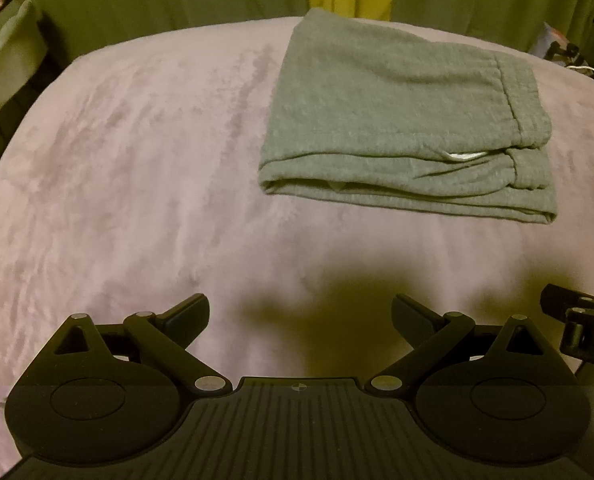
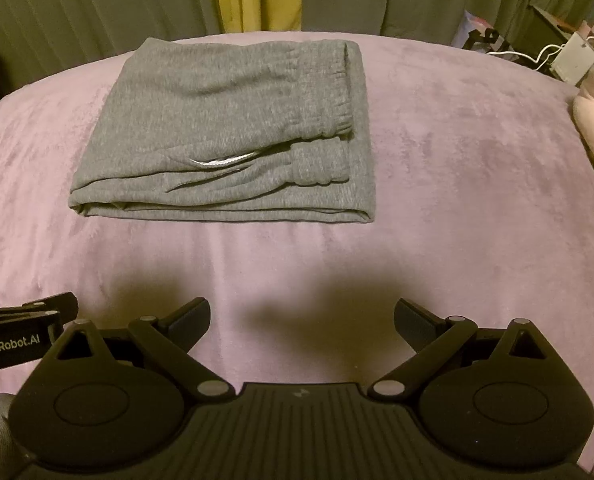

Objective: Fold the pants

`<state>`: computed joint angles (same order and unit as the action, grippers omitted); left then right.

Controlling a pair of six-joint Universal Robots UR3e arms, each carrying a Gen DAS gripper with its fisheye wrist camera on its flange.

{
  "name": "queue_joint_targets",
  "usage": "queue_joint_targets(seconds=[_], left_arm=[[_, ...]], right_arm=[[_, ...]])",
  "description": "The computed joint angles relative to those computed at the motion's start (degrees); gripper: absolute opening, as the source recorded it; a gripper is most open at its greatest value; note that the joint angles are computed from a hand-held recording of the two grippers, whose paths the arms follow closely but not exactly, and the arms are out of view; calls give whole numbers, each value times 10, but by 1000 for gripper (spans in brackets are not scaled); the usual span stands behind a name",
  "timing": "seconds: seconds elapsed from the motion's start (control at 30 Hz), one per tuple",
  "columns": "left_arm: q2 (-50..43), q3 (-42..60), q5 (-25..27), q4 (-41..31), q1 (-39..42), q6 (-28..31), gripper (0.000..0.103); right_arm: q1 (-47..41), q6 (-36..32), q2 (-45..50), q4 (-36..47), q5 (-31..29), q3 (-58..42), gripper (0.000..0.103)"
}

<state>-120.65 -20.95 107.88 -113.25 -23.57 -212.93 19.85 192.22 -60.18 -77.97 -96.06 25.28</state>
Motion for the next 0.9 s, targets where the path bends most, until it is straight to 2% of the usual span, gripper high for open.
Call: queue_joint_targets(seconds=[0.5, 0.9], left_arm=[[8, -15, -14, 8, 4, 3, 101], [-18, 37, -14, -21, -2, 8, 101]], right_arm=[[2, 2, 2, 5, 0, -7, 99], [2, 3, -3, 1, -2, 0, 99]])
